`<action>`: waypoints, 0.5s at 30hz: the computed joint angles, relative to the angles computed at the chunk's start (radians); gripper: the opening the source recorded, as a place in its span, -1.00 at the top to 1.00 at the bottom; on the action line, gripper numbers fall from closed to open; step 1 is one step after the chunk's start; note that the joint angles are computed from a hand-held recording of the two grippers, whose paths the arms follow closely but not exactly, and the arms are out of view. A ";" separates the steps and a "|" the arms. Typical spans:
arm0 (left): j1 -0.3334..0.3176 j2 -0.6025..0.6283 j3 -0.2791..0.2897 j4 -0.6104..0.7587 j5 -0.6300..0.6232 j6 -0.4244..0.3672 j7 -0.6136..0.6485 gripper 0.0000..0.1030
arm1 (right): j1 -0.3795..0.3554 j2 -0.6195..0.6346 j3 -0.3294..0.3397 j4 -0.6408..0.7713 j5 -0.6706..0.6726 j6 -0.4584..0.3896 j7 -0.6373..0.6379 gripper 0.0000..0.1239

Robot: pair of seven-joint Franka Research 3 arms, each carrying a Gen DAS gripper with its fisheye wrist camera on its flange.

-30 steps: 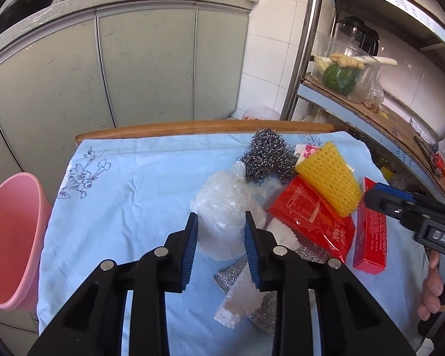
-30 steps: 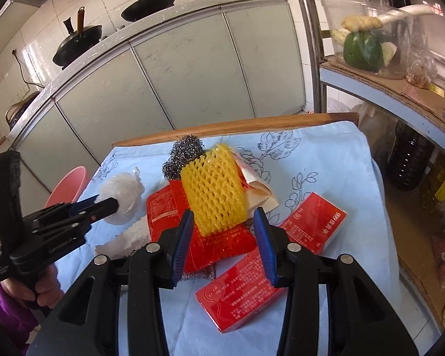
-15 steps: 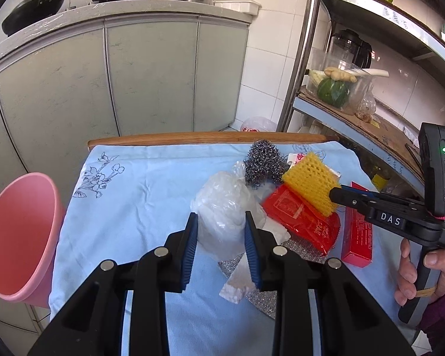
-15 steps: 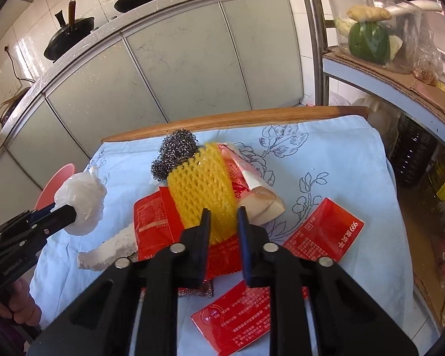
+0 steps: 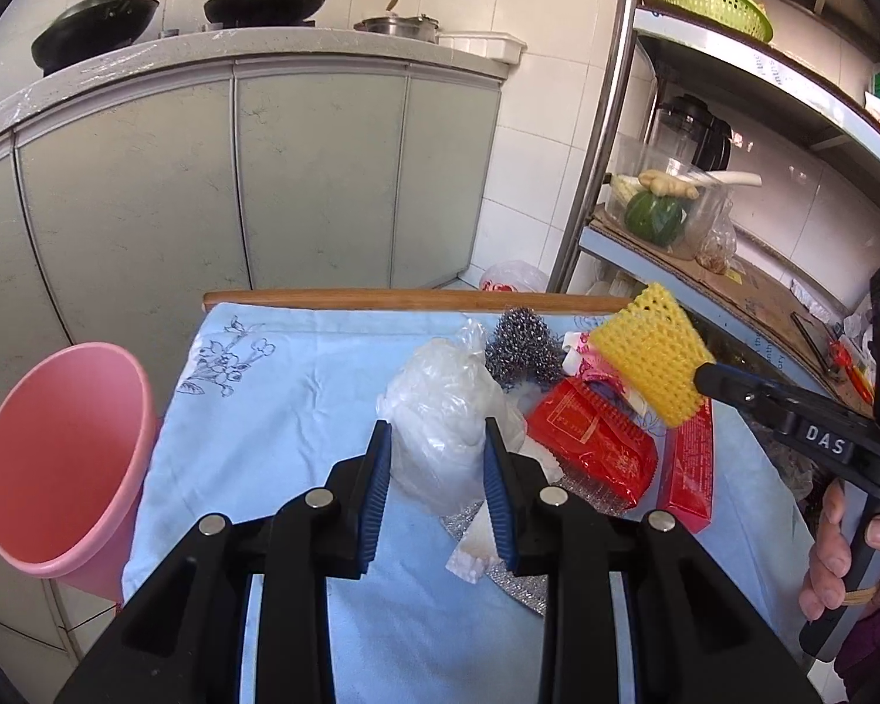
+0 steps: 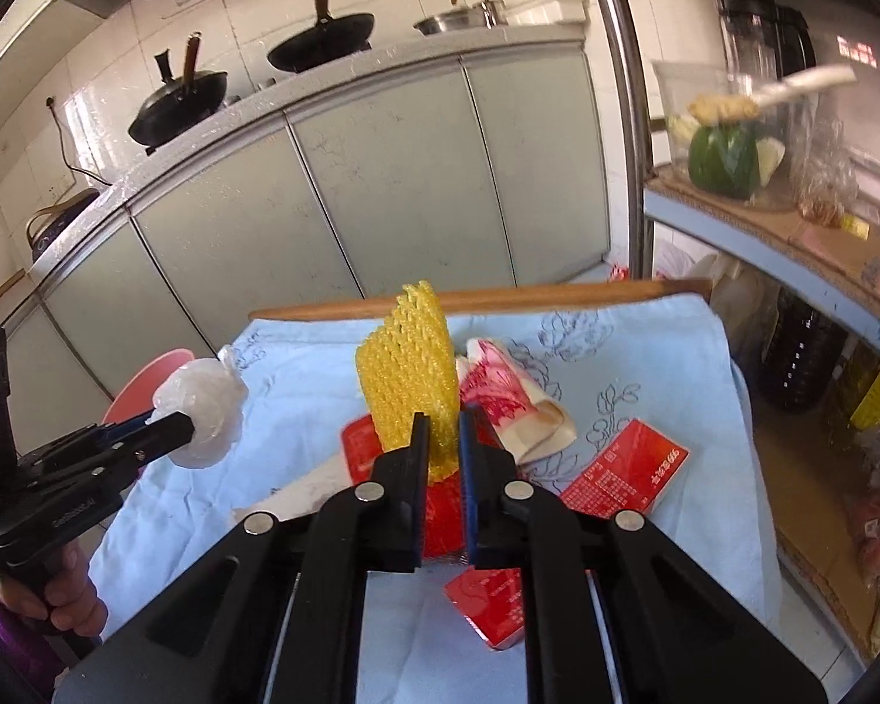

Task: Collect trash
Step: 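Close the left tool on the white plastic bag while the right tool grasps the yellow foam net, then lift the bag and foam net with both tools and carry them over the pink bucket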

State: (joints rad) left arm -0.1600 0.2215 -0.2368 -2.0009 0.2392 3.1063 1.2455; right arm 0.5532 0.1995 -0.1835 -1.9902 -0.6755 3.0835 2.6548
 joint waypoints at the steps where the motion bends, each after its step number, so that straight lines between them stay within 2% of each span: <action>1: -0.008 -0.012 0.013 -0.012 0.010 0.011 -0.013 0.43 | 0.029 -0.008 -0.030 0.005 -0.050 0.003 0.044 0.84; 3: -0.023 -0.034 0.039 -0.035 0.032 0.035 -0.043 0.43 | 0.042 -0.015 -0.041 0.014 -0.109 0.001 0.095 0.84; 6: -0.077 -0.062 0.115 -0.057 0.113 0.063 -0.130 0.43 | 0.023 -0.019 -0.012 0.035 -0.150 -0.008 0.119 0.84; 8: -0.178 -0.084 0.249 -0.067 0.271 0.080 -0.285 0.43 | 0.011 -0.015 0.011 0.050 -0.162 -0.016 0.119 0.84; 11: -0.253 -0.108 0.370 -0.071 0.476 0.091 -0.496 0.43 | 0.010 -0.002 0.034 0.079 -0.178 -0.028 0.114 0.84; 15: -0.283 -0.135 0.448 -0.067 0.715 0.085 -0.748 0.43 | 0.017 0.034 0.062 0.135 -0.159 -0.028 0.073 0.84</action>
State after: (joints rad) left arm -0.4431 0.0869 0.2113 -2.0681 0.9537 3.1914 0.4979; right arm 0.5701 0.2339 -0.1217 -1.8553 -0.8344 3.0555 2.7278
